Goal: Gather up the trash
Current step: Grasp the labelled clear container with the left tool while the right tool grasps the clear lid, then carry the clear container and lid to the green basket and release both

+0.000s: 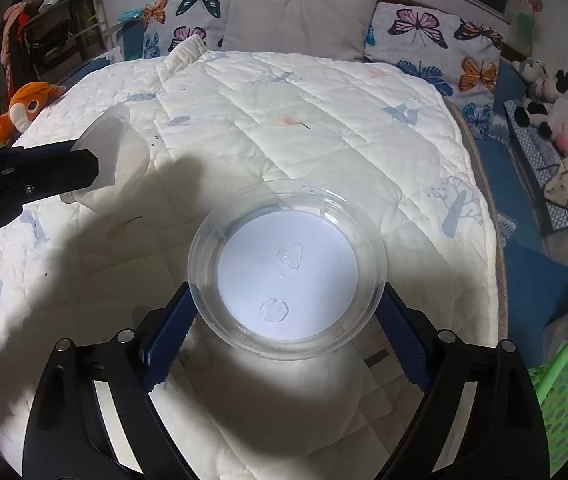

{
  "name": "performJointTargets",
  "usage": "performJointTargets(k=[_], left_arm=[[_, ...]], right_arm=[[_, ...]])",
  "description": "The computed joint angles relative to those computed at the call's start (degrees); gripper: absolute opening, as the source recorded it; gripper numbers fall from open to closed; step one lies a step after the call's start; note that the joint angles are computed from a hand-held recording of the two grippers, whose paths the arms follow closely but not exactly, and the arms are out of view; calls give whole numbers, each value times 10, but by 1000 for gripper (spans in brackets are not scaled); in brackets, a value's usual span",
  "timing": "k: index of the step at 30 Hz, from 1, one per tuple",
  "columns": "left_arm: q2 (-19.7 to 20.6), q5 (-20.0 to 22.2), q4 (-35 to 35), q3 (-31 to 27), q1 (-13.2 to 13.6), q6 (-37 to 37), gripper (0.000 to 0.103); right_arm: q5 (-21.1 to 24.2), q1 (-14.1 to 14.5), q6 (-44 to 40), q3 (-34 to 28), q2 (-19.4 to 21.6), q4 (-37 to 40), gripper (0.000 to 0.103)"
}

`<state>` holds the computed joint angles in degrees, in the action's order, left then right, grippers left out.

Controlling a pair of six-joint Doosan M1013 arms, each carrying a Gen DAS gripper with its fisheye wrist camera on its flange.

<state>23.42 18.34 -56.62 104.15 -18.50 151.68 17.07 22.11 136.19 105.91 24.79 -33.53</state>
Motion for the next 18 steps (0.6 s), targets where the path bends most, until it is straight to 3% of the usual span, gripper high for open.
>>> performJointTargets(k=[10,18], left_arm=[[-16,1,-23,18,-13,32,19],[-30,4,-55,33,-36,70,19]], right_arm=[[-17,5,92,41,-37,-67,87],[-27,9,228,95,-81,-177,87]])
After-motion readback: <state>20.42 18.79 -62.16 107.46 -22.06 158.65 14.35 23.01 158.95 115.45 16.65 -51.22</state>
